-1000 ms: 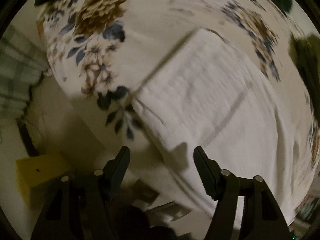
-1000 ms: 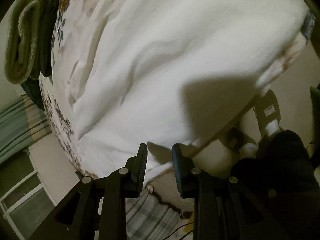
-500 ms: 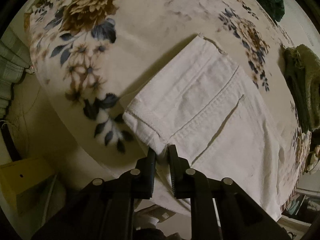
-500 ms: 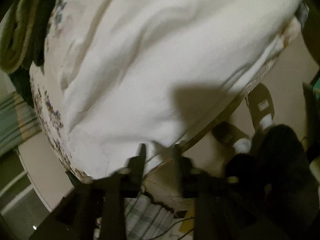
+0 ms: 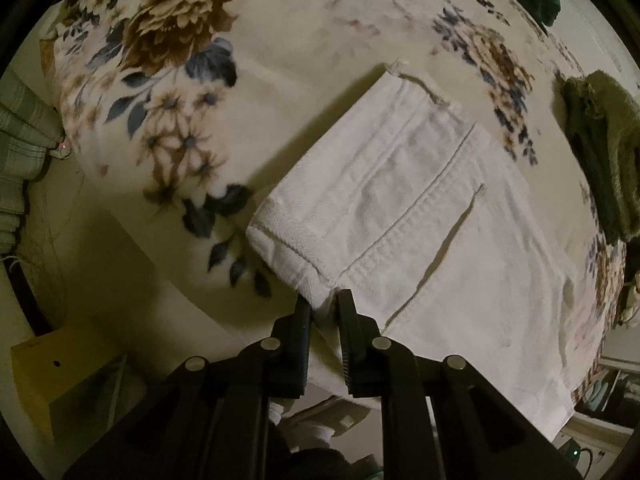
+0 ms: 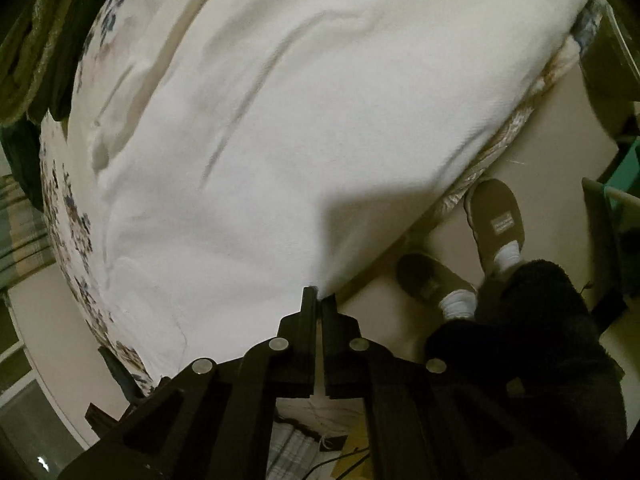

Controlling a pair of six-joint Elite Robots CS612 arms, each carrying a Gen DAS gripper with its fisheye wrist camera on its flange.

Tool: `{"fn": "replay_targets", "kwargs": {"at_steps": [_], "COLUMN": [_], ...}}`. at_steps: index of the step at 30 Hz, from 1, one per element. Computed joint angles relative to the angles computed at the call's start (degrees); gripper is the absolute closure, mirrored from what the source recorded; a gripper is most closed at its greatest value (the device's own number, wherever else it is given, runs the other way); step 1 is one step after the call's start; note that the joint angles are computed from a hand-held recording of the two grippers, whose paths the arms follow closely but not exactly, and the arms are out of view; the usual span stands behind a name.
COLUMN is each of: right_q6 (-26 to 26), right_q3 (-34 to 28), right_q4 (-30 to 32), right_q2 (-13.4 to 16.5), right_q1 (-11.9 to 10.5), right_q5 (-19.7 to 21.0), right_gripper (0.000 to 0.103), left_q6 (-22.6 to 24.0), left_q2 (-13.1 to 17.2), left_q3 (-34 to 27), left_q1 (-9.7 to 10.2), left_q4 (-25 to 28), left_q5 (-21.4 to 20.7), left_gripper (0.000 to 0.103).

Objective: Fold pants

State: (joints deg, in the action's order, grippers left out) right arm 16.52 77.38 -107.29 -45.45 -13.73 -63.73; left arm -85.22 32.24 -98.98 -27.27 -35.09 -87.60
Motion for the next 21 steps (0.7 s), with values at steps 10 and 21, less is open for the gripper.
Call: {"fn": "replay_targets", "kwargs": {"at_steps": [10,21], "right_q6": [-2.5,10.3], "right_q3": [-0.1,-5.8], "right_q4": [-4.0,-23.2], "right_q2": [-0.6,1.8], "right_q1": [-4.4,-15.2], "right_q5": [4.6,-9.2], "right_gripper": [0.040,0.037], "left_q6": [10.5,28.0], "left_q2": [-7.4,-14.2], "left_q3": [8.9,33.4], "left_q1": [-2.75,-7.26], "left_q4": [2.7,-19.0], "left_q5": [6.6,0.7], "left_gripper": [0.067,0.024]}}
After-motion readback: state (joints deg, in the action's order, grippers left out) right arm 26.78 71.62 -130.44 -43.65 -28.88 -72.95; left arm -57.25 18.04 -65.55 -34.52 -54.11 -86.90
